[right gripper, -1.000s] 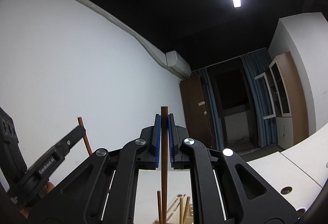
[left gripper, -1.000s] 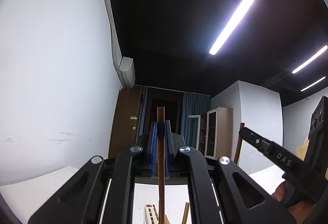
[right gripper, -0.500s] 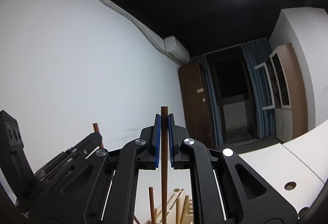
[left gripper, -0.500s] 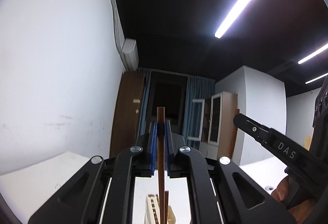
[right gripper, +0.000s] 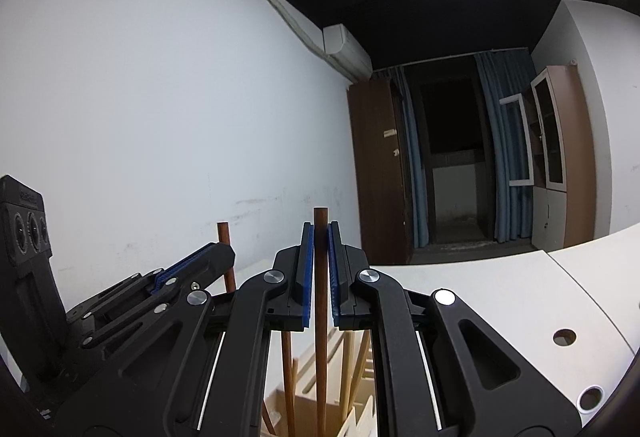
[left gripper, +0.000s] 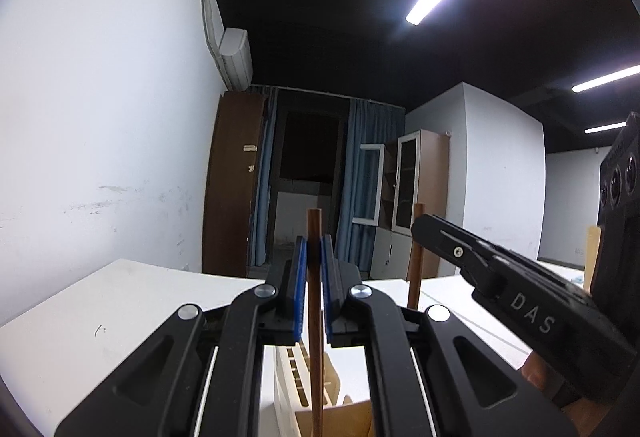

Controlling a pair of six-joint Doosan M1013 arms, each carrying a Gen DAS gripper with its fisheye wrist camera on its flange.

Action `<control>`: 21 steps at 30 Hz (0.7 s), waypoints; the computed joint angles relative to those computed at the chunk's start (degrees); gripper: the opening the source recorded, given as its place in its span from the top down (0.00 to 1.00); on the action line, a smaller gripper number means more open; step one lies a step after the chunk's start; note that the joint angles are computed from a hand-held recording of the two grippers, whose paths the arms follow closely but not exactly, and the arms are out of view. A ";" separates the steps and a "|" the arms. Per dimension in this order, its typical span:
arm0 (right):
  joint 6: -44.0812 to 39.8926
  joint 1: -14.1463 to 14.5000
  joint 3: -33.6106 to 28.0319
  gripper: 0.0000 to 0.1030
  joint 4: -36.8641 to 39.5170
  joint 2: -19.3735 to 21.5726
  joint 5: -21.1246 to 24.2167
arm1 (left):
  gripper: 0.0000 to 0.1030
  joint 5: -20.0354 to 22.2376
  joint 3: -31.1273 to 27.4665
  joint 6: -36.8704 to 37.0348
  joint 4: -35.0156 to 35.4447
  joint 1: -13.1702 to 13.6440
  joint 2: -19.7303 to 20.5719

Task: Organize utensils
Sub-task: 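Lift both held brown chopsticks upright and carry them above the holder, then lower the chopsticks into the holder and open both tools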

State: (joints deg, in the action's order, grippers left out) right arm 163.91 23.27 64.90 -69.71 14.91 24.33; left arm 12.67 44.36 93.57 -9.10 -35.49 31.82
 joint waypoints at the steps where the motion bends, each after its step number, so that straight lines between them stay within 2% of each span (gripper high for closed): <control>1: -0.95 -0.03 -0.04 0.94 0.95 -0.02 0.13 | 0.93 0.48 -0.13 0.49 -0.53 0.08 0.12; 5: -3.27 0.16 -0.29 0.94 3.54 0.09 1.09 | 0.93 1.59 -0.65 0.89 -0.14 0.23 0.59; 9: -5.61 0.50 -0.33 0.94 5.45 0.16 2.42 | 0.93 3.80 -1.39 6.94 -7.13 0.81 0.95; 14: -8.72 0.82 -0.14 0.94 8.01 0.12 3.41 | 0.93 2.97 0.33 15.00 -14.01 1.05 0.30; 21: -14.47 0.49 -0.72 0.94 14.03 0.35 4.67 | 0.93 3.53 1.11 18.86 -18.32 1.31 0.14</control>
